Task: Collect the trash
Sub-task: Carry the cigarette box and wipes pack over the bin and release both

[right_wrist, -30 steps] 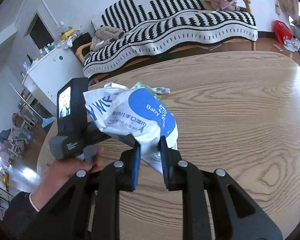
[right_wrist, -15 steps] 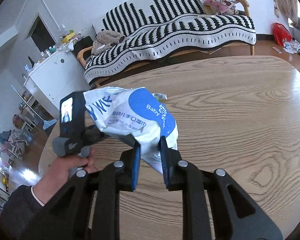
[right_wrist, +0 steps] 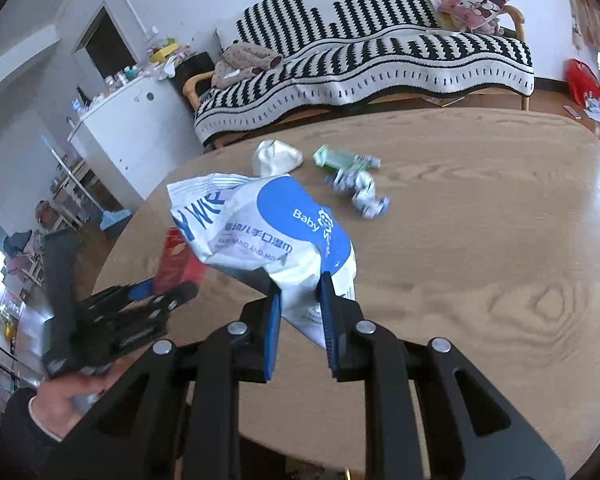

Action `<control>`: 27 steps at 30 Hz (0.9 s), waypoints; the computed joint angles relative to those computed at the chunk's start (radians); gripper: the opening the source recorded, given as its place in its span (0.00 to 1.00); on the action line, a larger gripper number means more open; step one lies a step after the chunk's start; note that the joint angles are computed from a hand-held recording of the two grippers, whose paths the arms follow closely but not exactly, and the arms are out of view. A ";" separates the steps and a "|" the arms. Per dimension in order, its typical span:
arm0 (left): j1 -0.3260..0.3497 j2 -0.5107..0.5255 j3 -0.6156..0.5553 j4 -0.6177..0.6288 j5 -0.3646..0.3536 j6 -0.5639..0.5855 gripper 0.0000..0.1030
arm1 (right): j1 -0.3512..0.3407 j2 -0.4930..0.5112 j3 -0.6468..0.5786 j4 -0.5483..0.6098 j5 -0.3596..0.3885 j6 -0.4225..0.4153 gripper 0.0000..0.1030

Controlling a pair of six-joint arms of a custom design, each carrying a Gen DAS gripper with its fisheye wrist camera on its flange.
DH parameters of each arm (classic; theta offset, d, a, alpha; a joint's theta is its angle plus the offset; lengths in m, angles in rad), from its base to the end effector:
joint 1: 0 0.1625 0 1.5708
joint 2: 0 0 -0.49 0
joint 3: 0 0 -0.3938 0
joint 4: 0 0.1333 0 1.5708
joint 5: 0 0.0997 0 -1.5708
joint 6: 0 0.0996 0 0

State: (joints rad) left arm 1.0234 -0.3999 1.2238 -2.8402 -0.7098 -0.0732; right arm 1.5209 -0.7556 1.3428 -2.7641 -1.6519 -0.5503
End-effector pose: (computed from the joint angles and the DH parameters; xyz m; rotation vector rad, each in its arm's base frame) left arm -0.2572 -0.8232 0.0487 0.3107 2.3141 -0.8266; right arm 0.0840 -0.8282 0.2555 0.6538 -2.7008 0.7966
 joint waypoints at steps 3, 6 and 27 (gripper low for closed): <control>-0.039 -0.064 0.181 -0.113 -0.007 0.021 0.54 | -0.002 -0.040 0.111 -0.052 -0.013 -0.017 0.18; -0.072 -0.100 0.315 -0.199 0.004 0.033 0.54 | -0.006 -0.082 0.238 -0.108 -0.032 -0.038 0.18; -0.074 -0.175 0.622 -0.081 -0.210 -0.279 0.54 | -0.061 -0.143 0.670 -0.260 -0.263 -0.027 0.19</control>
